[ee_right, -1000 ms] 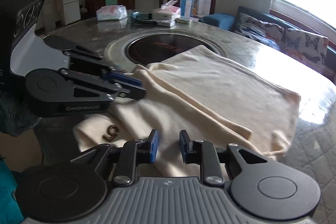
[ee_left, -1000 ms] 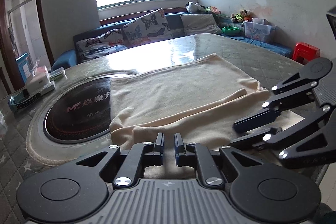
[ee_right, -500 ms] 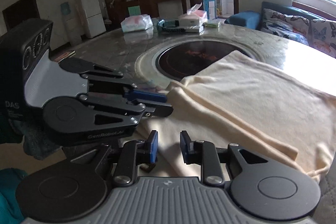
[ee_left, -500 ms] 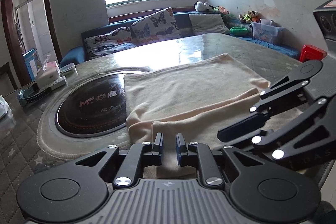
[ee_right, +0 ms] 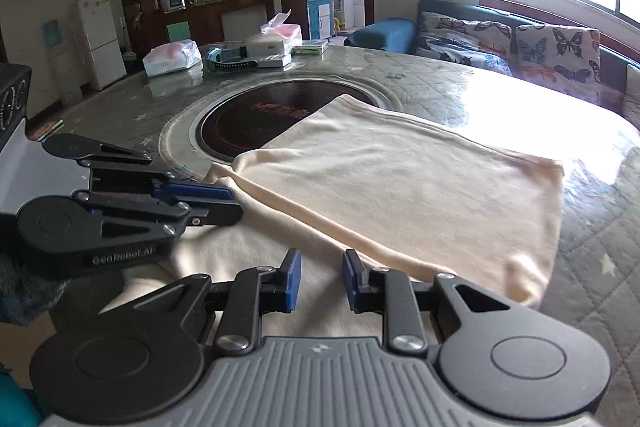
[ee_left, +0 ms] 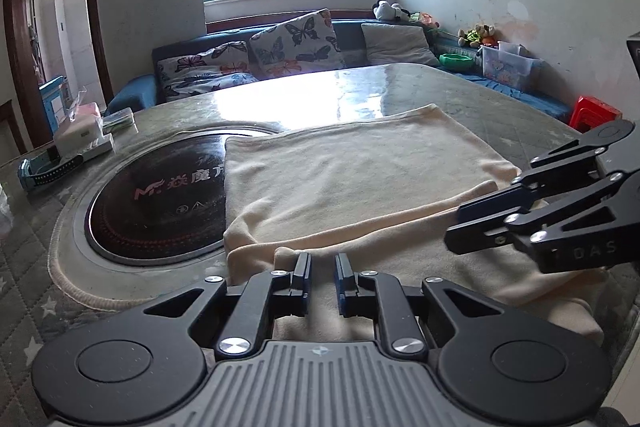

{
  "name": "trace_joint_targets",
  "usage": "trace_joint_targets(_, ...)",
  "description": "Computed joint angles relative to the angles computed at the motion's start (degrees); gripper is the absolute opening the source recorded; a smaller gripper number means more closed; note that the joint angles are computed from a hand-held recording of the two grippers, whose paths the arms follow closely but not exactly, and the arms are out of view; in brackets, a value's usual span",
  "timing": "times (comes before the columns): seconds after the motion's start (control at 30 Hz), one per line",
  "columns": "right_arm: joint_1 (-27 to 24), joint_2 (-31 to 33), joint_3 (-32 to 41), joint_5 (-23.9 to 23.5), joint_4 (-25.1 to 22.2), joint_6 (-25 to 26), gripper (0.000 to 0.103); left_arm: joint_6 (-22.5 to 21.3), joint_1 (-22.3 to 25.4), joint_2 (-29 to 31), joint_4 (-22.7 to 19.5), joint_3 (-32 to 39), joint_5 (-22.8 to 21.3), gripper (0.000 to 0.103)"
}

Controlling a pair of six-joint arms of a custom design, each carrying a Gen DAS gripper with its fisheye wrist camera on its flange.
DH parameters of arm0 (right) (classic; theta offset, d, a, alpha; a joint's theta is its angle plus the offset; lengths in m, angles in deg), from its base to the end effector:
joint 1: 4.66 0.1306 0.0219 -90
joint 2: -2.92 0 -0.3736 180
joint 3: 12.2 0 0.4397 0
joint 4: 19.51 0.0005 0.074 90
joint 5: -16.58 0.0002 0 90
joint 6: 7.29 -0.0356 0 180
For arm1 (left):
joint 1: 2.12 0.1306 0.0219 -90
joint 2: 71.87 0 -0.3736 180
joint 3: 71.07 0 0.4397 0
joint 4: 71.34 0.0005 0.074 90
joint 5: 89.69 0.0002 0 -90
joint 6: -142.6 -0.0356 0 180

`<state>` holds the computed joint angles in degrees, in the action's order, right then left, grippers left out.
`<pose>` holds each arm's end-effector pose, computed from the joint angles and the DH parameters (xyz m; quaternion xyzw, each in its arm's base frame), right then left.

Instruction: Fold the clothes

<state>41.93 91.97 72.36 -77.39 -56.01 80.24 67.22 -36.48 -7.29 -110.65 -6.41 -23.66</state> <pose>0.3673 0.3912 0.3977 -0.3549 0.8374 0.2008 0.3640 0.3246 -0.2050 0.4011 0.0638 0.8859 -0.0031 0.4594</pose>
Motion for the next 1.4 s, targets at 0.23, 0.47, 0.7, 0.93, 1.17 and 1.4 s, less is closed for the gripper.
trace_joint_targets(0.23, 0.44, -5.39, -4.31, 1.90, -3.49, 4.57, 0.023, -6.01, -2.39, -7.34, -3.23, -3.49, -1.39, 0.016)
trace_joint_targets(0.47, 0.92, -9.80, -6.88, 3.79, -4.51, 6.76, 0.025, -17.78, -8.03, -13.70, -5.69, -7.11, -4.61, 0.036)
trace_joint_targets(0.7, 1.38, -11.70, -7.78, 6.36, -6.63, 9.12, 0.033, -26.38, -10.79, -12.40, -0.91, -9.07, -4.36, 0.036)
trace_joint_targets(0.93, 2.38, -13.63, -8.64, 8.00, -8.87, 14.52, 0.040, -29.80, -10.88, -11.10, 2.90, -10.12, -3.28, 0.035)
trace_joint_targets(1.17, 3.64, -13.93, -9.38, 9.19, -10.24, 20.81, 0.044, -25.54, -8.99, -10.48, 4.25, -8.94, -1.06, 0.011)
trace_joint_targets(1.4, 4.01, -13.21, -10.04, 8.24, -6.41, 23.63, 0.055, -19.04, -5.23, -7.55, 4.93, -5.10, 2.32, 0.010)
